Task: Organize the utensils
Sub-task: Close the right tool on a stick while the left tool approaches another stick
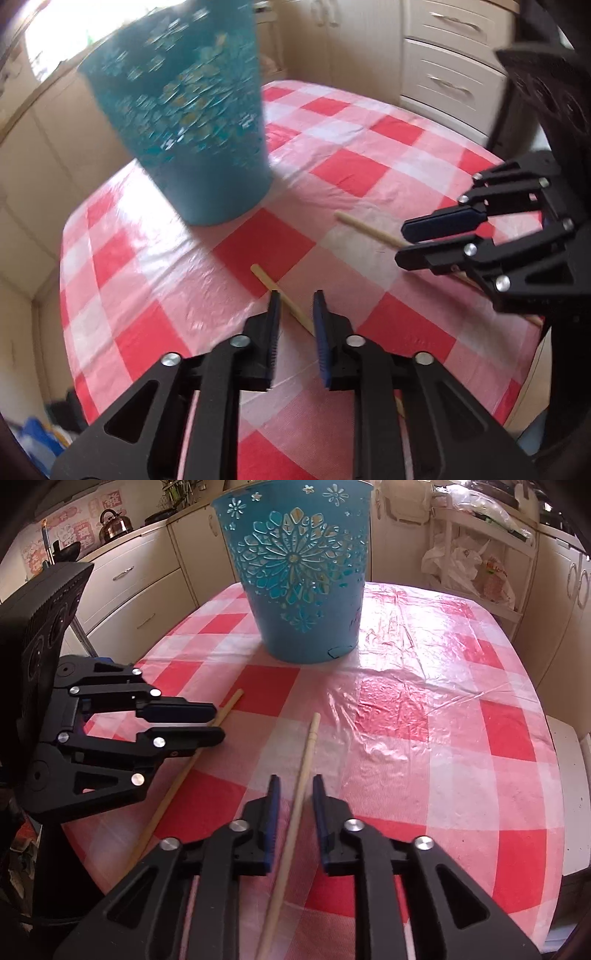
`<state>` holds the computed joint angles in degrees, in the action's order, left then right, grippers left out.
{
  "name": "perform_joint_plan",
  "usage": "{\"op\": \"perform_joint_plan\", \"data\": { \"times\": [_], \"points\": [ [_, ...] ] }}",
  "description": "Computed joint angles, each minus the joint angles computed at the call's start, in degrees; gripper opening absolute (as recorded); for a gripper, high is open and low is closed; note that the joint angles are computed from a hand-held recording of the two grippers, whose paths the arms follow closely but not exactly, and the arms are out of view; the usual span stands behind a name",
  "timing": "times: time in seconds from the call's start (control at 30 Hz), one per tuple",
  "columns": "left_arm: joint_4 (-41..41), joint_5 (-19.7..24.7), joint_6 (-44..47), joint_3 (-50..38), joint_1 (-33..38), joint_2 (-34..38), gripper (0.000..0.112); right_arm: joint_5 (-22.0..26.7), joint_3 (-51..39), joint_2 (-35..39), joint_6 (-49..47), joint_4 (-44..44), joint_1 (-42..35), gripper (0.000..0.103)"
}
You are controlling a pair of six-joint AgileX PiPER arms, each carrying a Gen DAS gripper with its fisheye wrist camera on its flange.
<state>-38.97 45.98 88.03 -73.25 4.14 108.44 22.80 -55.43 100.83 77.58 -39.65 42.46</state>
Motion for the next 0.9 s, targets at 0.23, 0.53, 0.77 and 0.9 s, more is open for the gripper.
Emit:
{"op": "perform_joint_plan", "data": {
  "times": [0.23, 0.53, 0.77, 0.9],
  "points": [
    [0.7, -9.5, -15.0, 5.6, -1.3, -3.3, 0.054, 2.5, -1.1, 0.9, 1.4, -2.3, 1.1, 0.012],
    [-2.4, -17.6, -19.2, 11.4, -3.2, -5.6, 0.054, 4.7, -0.9, 0.6, 3.9, -3.7, 2.0, 0.008],
    [-3.3, -19.0, -18.8, 12.1, -3.5, -5.7, 0.055, 7.6, -2.6, 1.7, 5.0, -3.9, 3.1, 0.008],
    [-3.2, -19.3, -19.4, 12.3, -3.5, -5.7, 0.056, 8.3, -3.4, 2.0, 3.1, -2.3, 2.9, 0.008]
  ]
}}
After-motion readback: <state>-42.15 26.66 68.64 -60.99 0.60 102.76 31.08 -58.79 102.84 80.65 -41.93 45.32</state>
